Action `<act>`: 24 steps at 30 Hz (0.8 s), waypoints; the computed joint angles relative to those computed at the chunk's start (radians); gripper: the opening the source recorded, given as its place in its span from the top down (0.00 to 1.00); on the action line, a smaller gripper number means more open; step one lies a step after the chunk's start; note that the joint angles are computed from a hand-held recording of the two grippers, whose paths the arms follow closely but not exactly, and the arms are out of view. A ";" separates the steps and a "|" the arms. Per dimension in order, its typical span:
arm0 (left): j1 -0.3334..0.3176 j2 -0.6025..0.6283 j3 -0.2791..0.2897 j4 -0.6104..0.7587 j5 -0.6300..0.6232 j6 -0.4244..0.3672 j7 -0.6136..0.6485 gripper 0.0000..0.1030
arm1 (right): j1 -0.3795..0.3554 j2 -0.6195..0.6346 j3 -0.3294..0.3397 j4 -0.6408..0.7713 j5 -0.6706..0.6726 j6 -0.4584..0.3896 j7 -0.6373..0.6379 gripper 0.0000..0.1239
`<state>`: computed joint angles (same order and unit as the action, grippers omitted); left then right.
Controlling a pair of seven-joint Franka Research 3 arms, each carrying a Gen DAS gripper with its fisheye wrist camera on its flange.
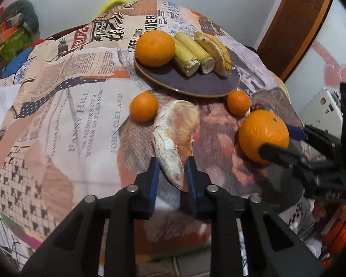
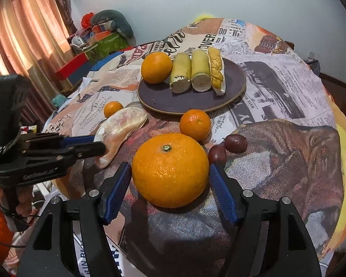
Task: Organize fruits
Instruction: 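Grasp the large orange with the right gripper while the left grasps the pomelo segment, then carry the large orange over the plate while the left carries the pomelo segment there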
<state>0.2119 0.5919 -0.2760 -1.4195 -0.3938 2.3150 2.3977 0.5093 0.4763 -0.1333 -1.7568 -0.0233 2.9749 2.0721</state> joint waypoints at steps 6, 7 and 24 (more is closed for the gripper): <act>-0.013 -0.005 0.016 0.008 0.039 -0.014 -0.008 0.75 | -0.011 0.004 0.013 0.005 0.013 -0.002 -0.023 0.46; -0.018 -0.002 0.017 0.013 0.047 -0.014 -0.011 0.72 | -0.014 0.004 0.017 0.004 0.018 0.003 -0.023 0.46; -0.092 0.101 0.010 0.123 0.191 0.030 -0.034 0.55 | 0.022 -0.050 -0.043 -0.080 0.058 0.102 -0.008 0.48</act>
<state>0.1200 0.6928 -0.2657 -1.2963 -0.2028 2.3451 2.3640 0.5315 0.4258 -0.1761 -1.8369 0.0346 3.0767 2.0640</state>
